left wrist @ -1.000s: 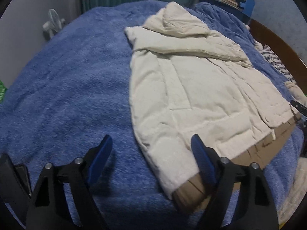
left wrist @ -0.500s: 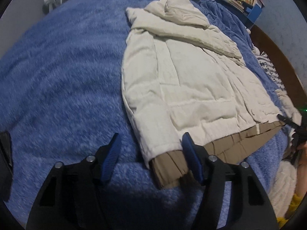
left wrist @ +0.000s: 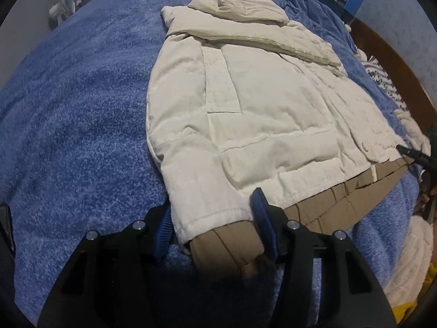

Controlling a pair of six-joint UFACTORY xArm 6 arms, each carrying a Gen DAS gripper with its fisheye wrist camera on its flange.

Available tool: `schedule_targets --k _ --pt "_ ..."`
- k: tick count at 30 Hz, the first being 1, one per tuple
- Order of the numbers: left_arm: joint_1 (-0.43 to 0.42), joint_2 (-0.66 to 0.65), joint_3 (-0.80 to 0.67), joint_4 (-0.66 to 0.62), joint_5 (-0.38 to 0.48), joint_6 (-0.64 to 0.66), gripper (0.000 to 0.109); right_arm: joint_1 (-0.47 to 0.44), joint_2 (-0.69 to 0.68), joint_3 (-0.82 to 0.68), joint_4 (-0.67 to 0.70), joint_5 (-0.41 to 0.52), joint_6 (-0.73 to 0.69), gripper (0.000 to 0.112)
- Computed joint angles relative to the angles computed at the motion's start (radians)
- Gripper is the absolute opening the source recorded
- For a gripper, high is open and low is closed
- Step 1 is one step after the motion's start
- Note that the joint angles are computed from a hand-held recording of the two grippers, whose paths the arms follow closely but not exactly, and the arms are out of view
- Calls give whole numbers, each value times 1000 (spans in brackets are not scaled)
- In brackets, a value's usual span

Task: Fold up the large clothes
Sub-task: 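Grasp the tan-lined hem with the left gripper while the right gripper grasps the hem too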

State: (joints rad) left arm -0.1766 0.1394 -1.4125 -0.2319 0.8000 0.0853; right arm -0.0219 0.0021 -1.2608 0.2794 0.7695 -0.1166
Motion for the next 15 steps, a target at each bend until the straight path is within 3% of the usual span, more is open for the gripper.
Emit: schedule_targets --k 4,13,15 --pt "-3 2 0 18 -7 -3 49 15 -2 5 -67 -25 35 47" --pt "11 12 -8 -39 11 21 48 -1 58 -46 -11 49 32 52" --pt "14 16 -11 -51 19 24 48 7 41 -28 -30 19 34 42"
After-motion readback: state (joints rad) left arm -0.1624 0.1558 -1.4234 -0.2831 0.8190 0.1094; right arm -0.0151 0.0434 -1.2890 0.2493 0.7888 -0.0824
